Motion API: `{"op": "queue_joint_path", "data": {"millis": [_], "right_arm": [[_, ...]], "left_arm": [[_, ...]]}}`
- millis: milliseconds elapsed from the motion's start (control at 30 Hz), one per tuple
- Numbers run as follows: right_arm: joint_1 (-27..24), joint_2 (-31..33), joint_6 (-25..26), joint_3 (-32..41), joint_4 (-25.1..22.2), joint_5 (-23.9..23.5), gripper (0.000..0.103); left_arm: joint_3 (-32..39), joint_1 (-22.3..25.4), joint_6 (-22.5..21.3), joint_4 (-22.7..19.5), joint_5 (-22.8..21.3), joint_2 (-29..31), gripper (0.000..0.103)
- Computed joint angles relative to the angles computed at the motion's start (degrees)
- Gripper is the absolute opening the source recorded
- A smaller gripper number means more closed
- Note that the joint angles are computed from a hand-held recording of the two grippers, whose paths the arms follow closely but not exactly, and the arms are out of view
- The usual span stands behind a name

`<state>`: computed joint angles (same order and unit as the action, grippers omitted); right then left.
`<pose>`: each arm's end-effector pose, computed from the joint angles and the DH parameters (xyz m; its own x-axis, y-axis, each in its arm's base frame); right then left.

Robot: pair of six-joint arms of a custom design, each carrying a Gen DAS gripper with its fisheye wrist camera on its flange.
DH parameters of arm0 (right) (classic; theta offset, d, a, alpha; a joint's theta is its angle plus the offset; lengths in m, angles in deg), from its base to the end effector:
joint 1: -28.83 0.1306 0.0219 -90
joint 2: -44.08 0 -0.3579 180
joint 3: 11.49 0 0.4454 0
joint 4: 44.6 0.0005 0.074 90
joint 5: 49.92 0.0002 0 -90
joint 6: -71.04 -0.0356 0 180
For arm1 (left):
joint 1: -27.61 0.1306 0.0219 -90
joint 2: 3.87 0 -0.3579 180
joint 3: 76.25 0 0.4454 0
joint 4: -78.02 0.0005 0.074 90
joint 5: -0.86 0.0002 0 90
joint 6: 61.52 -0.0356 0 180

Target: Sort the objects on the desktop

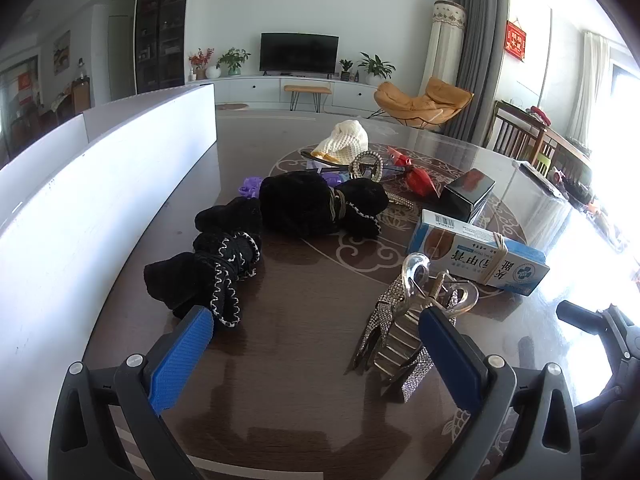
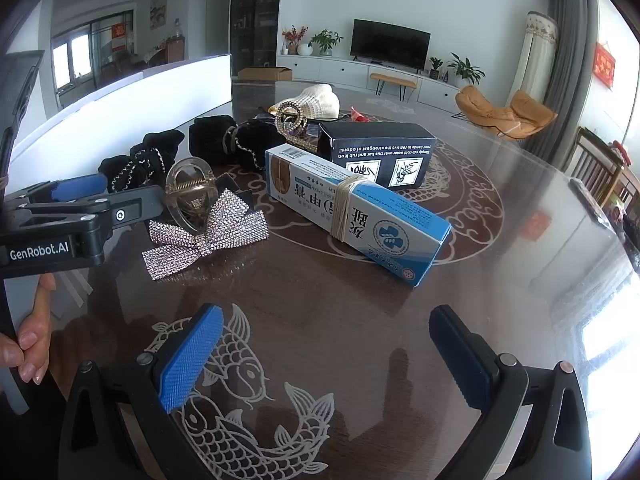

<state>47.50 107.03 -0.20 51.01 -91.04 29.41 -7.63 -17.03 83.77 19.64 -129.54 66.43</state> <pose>0.3570 0.1271 0.3662 -0.5152 -0.5077 -0.6906 -0.6338 0.7680 -0.0918 0.2982 -0.2627 0.3668 -0.6018 -0.2856 -0.7459 -0.3332 0.9385 -0.0905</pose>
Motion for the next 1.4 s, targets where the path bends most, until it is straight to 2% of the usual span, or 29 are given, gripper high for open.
{"op": "queue_joint_path", "data": {"millis": [467, 600, 700, 833, 1400], "right_arm": [[0.18, 1.95, -0.84, 1.37, -2.07, 1.17, 0.103], [0.31, 3.49, -0.92, 2.48, -3.68, 1.43, 0.103], [-0.23, 5.3, -2.01, 3.87, -5.44, -0.21, 0.103], [-0.29, 6.09, -3.45, 4.43, -5.61, -0.03, 0.103], [-0.13, 6.43, -3.77, 4.4, -4.72, 0.08, 0.103]], "left_arm": [[0.01, -0.53, -0.21, 0.08, -1.07, -0.08, 0.103], [-0.07, -0.76, 0.91, -0.3, -2.07, -0.27, 0.103], [-0.3, -0.85, 1.52, -0.3, -2.35, -0.62, 0.103], [-0.22, -0.41, 0.88, -0.23, -1.02, -0.56, 0.103], [-1.04, 1.9, -1.45, 2.16, 7.3, -1.19, 0.103]]}}
